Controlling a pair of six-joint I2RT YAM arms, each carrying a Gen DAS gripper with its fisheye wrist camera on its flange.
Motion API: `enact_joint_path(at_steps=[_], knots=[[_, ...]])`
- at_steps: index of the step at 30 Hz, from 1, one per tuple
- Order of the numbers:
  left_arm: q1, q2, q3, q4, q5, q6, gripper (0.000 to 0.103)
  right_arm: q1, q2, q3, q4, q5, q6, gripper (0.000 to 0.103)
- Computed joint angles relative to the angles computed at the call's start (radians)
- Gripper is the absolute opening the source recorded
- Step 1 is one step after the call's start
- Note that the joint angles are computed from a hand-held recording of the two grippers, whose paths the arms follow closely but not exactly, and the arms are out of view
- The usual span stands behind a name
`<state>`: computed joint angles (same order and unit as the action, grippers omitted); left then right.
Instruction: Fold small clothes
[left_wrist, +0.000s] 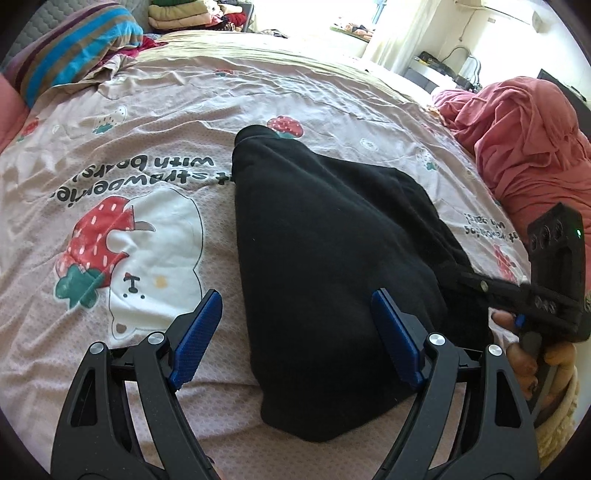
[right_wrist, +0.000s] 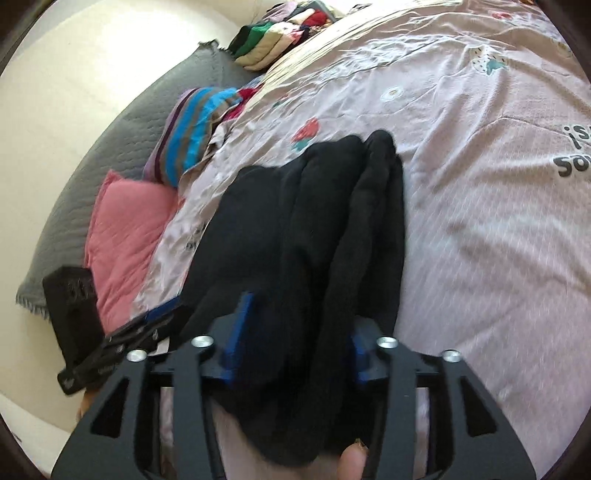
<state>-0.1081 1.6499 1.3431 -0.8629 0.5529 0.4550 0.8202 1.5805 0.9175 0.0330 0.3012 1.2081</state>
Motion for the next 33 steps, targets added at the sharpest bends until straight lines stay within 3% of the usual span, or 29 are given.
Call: enact_joint_path(at_steps=[4, 7, 8, 12, 14, 18, 23, 27, 33], knots=[[0.019, -0.030, -0.029, -0.006, 0.026, 0.008, 0.075, 0.060, 0.019, 0.057, -0.100, 0.068, 0.017, 0.049], [0.025, -0.054, -0.047, -0.015, 0.033, 0.022, 0.075, 0.089, 0.011, 0.048, -0.099, 0.114, 0.025, 0.024], [0.025, -0.063, -0.053, -0.016, 0.032, 0.028, 0.075, 0.103, 0.003, 0.037, -0.086, 0.141, 0.021, 0.022], [0.021, -0.088, -0.076, -0.022, 0.031, 0.055, 0.075, 0.144, -0.045, -0.008, -0.035, 0.212, 0.021, 0.021], [0.017, -0.086, -0.080, -0.025, 0.029, 0.060, 0.075, 0.144, -0.043, -0.008, -0.078, 0.213, 0.058, 0.022], [0.006, -0.090, -0.098, -0.016, 0.012, 0.066, 0.075, 0.157, 0.010, 0.045, -0.199, 0.232, 0.120, 0.031], [0.009, -0.092, -0.103, -0.017, 0.008, 0.068, 0.075, 0.214, 0.064, 0.168, -0.423, 0.351, 0.187, 0.055], [0.012, -0.096, -0.105, -0.021, 0.008, 0.069, 0.075, 0.241, 0.101, 0.226, -0.521, 0.403, 0.224, 0.060], [0.017, -0.107, -0.109, -0.024, 0.012, 0.070, 0.075, 0.303, 0.180, 0.377, -0.785, 0.513, 0.317, 0.075]])
